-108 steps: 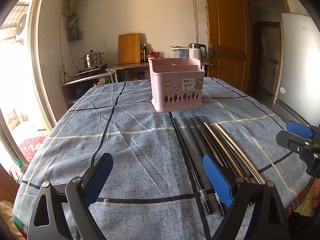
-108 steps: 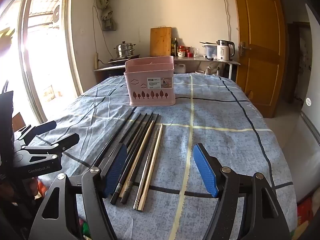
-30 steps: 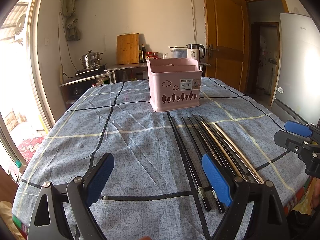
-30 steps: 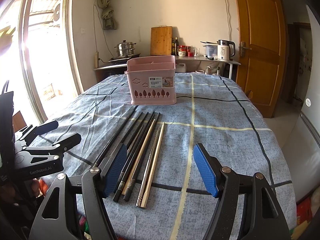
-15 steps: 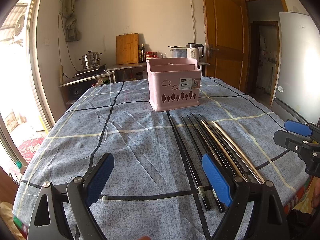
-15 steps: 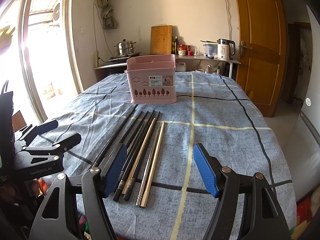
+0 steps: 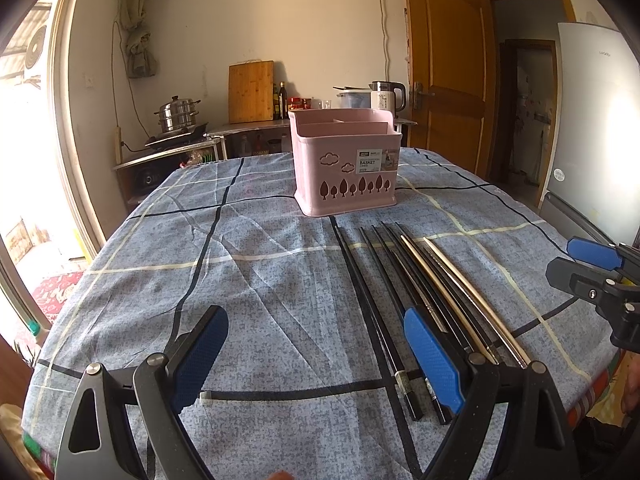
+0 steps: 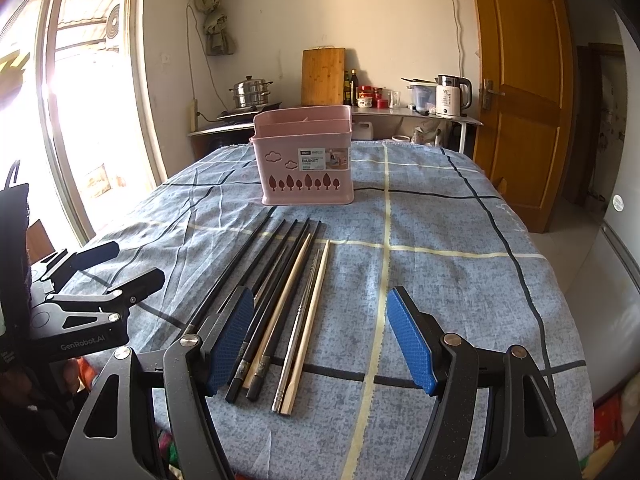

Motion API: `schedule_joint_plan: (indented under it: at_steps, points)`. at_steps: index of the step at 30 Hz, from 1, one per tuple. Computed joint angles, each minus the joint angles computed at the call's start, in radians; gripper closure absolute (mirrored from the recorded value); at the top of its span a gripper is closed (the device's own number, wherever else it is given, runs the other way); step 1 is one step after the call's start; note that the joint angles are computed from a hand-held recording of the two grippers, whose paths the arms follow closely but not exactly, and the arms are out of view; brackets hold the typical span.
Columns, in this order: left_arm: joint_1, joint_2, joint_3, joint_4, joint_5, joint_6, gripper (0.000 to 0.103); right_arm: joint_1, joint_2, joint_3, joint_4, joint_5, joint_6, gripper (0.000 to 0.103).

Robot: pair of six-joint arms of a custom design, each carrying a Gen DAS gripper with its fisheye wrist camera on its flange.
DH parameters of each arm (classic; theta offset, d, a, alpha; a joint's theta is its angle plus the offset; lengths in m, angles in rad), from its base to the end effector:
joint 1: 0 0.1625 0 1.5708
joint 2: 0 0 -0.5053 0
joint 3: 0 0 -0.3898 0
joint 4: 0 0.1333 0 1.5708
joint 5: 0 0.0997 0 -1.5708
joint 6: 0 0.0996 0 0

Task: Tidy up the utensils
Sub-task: 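Lower the left tool onto a black chopstick and close its fingers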

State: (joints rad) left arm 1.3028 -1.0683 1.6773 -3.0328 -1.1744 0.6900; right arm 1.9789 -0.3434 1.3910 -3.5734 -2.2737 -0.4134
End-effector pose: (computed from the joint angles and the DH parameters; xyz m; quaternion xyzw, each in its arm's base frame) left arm -0.0192 -0.7184 0.3970 0.3391 0.8297 -0.3590 0.2602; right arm 0.3769 -0.6979 0.0325 0.1879 -0.8277 0.4307 0.3069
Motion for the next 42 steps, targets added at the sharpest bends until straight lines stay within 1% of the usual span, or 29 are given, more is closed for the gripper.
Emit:
schedule_joint_plan:
  at_steps: [4,8,10,12,14,15,18,21,23,24,26,29,33,35,40,42]
  points:
    - [0.001,0.012,-0.024,0.026,0.007,-0.007,0.013,-0.006,-0.004,-0.009,0.02,0.0,0.012,0.033]
    - [0.006,0.033,-0.071,0.095,0.012,-0.033,0.016,-0.013,-0.005,-0.027,0.05,0.0,0.023,0.034]
    - [0.007,0.057,-0.12,0.166,0.048,-0.067,0.016,-0.016,0.0,-0.051,0.084,-0.003,0.029,0.034]
    - [0.012,0.078,-0.167,0.242,0.059,-0.101,0.017,-0.02,0.005,-0.074,0.122,-0.011,0.04,0.034]
    - [0.015,0.096,-0.199,0.276,0.064,-0.116,0.02,-0.023,0.013,-0.103,0.154,-0.025,0.044,0.034]
    - [0.015,0.107,-0.218,0.296,0.072,-0.123,0.02,-0.025,0.017,-0.119,0.18,-0.032,0.053,0.034]
    - [0.016,0.138,-0.288,0.409,0.09,-0.17,0.021,-0.034,0.027,-0.16,0.249,-0.047,0.089,0.034]
    - [0.014,0.164,-0.342,0.498,0.102,-0.209,0.022,-0.043,0.037,-0.202,0.319,-0.054,0.123,0.04]
    - [0.015,0.181,-0.375,0.545,0.1,-0.23,0.024,-0.049,0.043,-0.231,0.373,-0.056,0.145,0.048]
    - [0.013,0.19,-0.391,0.563,0.109,-0.238,0.025,-0.052,0.048,-0.247,0.4,-0.058,0.152,0.05]
    - [0.016,0.21,-0.428,0.611,0.105,-0.261,0.031,-0.058,0.059,-0.28,0.456,-0.057,0.167,0.059]
    - [0.015,0.229,-0.46,0.638,0.11,-0.272,0.035,-0.066,0.072,-0.319,0.521,-0.046,0.182,0.066]
    - [0.013,0.256,-0.508,0.666,0.114,-0.279,0.042,-0.076,0.09,-0.375,0.603,-0.031,0.212,0.072]
    - [0.013,0.269,-0.535,0.69,0.112,-0.286,0.048,-0.081,0.1,-0.404,0.639,-0.027,0.226,0.074]
    - [0.012,0.288,-0.581,0.741,0.103,-0.303,0.053,-0.087,0.114,-0.446,0.676,-0.023,0.235,0.078]
    - [0.01,0.29,-0.586,0.749,0.094,-0.307,0.054,-0.089,0.118,-0.456,0.685,-0.027,0.235,0.079]
